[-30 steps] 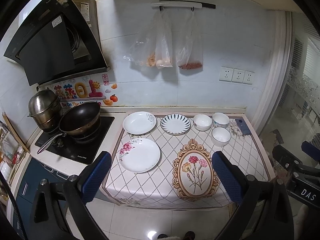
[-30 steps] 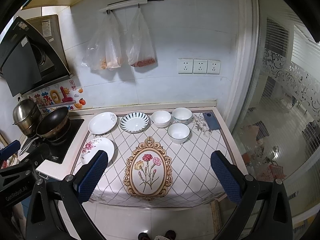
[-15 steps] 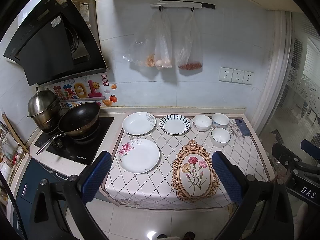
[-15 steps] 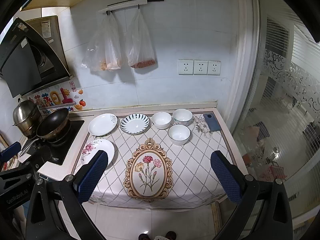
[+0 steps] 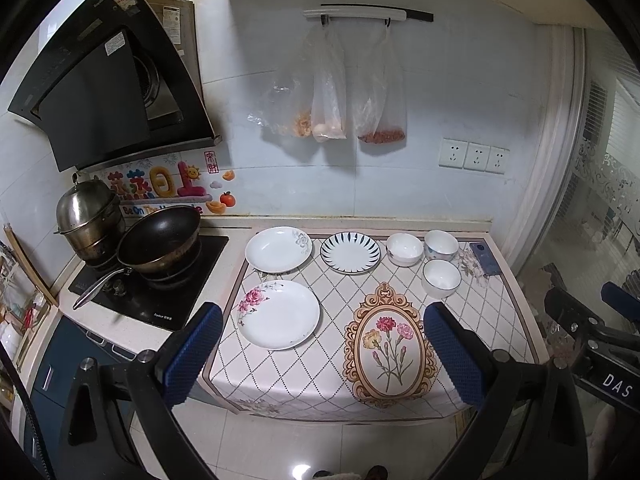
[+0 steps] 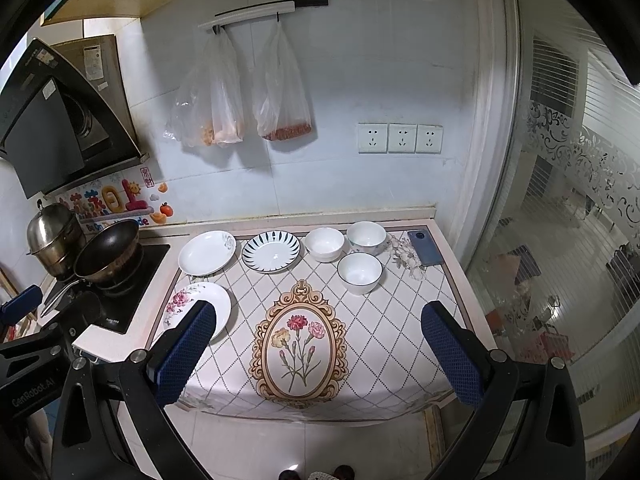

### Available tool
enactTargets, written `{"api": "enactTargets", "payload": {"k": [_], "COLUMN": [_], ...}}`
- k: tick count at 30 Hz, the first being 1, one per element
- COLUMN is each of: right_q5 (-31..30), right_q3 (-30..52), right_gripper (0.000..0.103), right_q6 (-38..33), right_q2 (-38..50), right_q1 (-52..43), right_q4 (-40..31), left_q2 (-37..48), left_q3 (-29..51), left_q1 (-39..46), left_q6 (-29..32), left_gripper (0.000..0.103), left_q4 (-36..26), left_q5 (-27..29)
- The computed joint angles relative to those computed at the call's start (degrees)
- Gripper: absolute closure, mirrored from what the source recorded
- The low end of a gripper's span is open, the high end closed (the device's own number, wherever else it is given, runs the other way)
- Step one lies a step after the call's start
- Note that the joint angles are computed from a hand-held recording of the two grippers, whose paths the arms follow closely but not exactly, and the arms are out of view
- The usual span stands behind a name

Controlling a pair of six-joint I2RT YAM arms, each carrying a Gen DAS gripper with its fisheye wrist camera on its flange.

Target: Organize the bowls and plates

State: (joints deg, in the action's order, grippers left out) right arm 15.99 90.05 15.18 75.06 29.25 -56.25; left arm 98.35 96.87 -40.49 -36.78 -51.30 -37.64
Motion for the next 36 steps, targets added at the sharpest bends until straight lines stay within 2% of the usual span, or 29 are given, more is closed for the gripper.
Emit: {"api": "enactTargets", "payload": {"k": [30,34,36], "right_q5": [0.61,-0.37,-3.54], "right_q3": [0.79,0.6,-0.37], "right_gripper": [0.0,0.0,0.0], "right_q6": [0.82,1.89,2.92], "right_q2": [0.89,1.89,3.18], "right_q1": [1.55,2.15,1.34], "right_q4": [-0.99,-0.21,1.49], "left_q2": [-3.08,-5.52,-6.63], "left_q3": [-4.64,-9.03,-12.45], "left_q1": [0.69,3.53,7.56], "left_q6": [0.87,3.12,4.67], "left_gripper": [0.0,0.0,0.0], "left_q4": [3.11,7.25,10.47], "left_q5": [1.42,4.28,6.79]}}
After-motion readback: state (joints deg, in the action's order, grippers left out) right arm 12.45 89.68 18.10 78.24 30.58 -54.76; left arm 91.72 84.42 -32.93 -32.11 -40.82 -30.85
